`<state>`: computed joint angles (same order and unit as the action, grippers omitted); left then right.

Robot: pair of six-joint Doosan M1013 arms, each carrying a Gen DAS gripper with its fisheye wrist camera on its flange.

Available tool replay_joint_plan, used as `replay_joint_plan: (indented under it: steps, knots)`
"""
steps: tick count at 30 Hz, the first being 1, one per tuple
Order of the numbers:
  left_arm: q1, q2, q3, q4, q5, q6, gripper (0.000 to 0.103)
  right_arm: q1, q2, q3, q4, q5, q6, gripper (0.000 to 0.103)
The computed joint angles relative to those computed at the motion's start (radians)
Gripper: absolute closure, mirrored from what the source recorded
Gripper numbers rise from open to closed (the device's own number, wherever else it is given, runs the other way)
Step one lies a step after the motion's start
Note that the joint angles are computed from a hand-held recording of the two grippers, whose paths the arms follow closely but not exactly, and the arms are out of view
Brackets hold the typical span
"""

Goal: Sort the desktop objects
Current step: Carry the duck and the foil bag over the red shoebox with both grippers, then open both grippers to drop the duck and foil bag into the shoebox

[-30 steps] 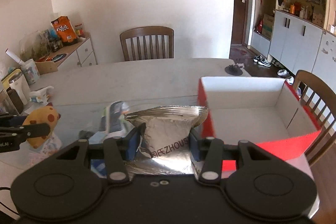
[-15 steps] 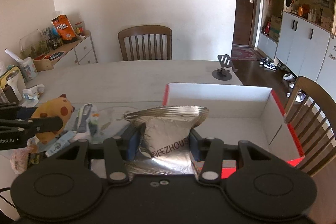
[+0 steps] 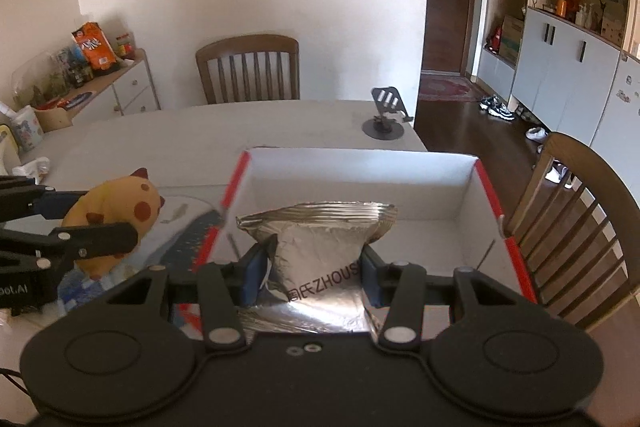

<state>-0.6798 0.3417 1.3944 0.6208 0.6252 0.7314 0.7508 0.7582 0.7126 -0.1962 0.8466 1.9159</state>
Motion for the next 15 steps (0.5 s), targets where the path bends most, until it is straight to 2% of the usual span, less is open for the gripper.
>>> replay_joint_plan:
  steps: [7,15]
  knots:
    - [0.009,0.064,-0.081,-0.097,0.017,0.131,0.059,-0.029,0.035,-0.053,0.044,0.052,-0.059,0.055]
    - [0.026,0.137,-0.178,-0.207,0.082,0.284,0.059,-0.052,0.084,-0.126,0.083,0.124,-0.128,0.055]
